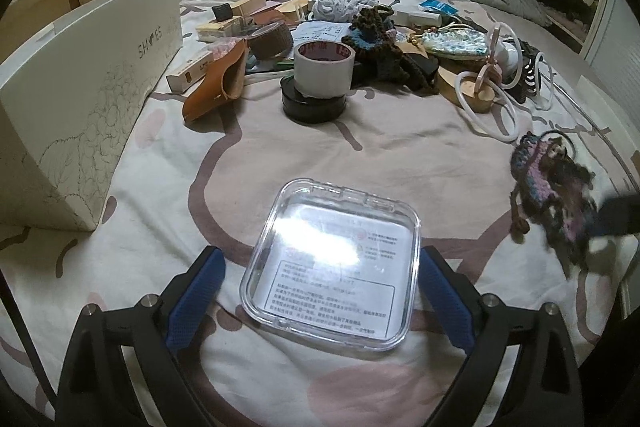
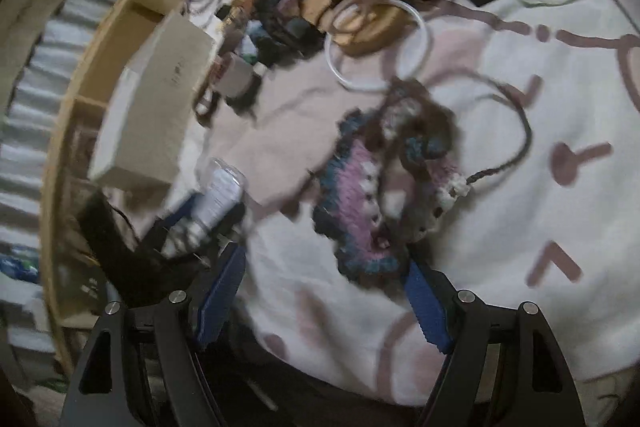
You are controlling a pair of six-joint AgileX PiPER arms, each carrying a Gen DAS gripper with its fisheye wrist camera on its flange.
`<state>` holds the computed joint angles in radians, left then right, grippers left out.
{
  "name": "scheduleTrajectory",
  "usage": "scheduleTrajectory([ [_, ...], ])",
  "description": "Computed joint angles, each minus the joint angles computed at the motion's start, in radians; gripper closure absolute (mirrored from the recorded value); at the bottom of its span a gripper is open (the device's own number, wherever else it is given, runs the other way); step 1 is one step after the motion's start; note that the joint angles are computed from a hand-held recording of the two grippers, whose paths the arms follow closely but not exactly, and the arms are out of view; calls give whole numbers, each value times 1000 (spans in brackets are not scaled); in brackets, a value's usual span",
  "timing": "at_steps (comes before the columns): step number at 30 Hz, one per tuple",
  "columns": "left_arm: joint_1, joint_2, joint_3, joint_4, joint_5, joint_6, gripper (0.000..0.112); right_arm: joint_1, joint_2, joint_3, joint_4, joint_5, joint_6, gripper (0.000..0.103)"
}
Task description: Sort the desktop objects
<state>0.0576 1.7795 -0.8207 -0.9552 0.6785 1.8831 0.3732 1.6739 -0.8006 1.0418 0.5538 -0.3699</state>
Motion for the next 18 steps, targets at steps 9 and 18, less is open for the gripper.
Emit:
scheduleTrajectory([
  [9, 0, 5, -7, 10, 7, -22, 15, -93, 103, -159, 93, 121, -65, 25],
  [18, -11, 17, 4, -60, -28, 48, 12, -71, 139, -293, -225, 200, 112, 25],
])
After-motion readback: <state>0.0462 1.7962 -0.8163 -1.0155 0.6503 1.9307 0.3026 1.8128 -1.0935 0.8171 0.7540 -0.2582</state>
